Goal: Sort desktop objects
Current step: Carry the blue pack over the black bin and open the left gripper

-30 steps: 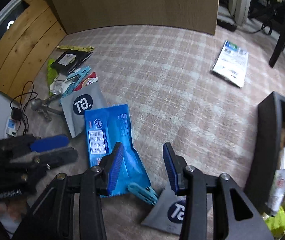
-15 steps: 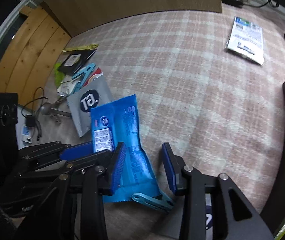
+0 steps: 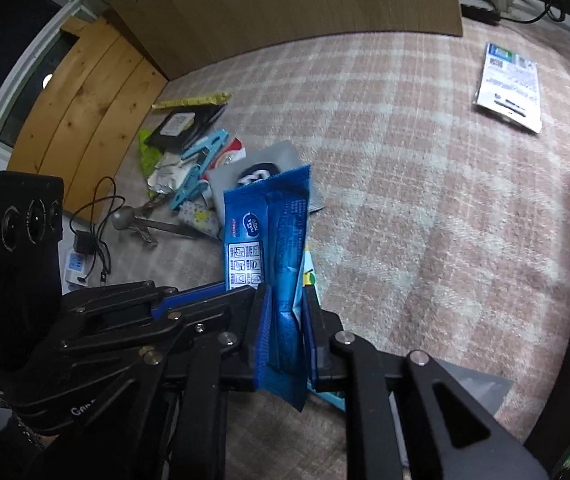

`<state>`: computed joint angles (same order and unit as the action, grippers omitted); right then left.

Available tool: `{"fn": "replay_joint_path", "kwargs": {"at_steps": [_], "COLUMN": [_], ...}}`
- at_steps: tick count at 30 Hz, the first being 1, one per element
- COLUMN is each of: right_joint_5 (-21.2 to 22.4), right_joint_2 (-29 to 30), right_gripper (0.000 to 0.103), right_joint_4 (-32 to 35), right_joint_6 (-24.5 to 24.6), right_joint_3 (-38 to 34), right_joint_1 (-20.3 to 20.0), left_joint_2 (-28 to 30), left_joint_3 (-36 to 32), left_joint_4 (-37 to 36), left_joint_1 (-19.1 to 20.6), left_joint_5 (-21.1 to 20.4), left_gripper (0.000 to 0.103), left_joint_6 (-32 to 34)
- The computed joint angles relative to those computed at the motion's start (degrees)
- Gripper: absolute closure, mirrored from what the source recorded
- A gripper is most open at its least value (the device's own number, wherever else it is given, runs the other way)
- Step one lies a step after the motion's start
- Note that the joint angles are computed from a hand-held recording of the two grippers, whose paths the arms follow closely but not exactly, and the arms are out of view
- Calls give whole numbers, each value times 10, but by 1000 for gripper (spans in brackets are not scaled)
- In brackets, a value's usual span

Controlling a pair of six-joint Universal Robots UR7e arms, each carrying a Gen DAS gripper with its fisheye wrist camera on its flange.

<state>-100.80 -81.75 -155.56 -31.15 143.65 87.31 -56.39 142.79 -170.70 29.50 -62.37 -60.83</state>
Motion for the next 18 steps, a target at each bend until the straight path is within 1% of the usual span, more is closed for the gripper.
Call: {"fn": "replay_joint_path", "kwargs": {"at_steps": [5, 10, 14, 18], "right_joint_5": [2, 12, 16, 17], "right_joint_2": [-35, -80, -125, -172], "right_gripper": [88, 88, 88, 88], "right_joint_4": [-7, 5, 20, 36], "right_joint_6": [-5, -1, -4, -6], "right_joint_3": [11, 14, 12, 6], "right_joint_1": [11, 6, -2, -16], "left_joint_2": [-8, 0, 17, 46], "left_joint_3": [-11, -33, -63, -109], "left_joint_4": [8, 15, 24, 32], "left_joint_1": [-14, -27, -36, -36], "left_joint_5": [7, 10, 8, -2], "left_gripper": [99, 99, 99, 99], "left_joint_6": [9, 20, 45, 90]}}
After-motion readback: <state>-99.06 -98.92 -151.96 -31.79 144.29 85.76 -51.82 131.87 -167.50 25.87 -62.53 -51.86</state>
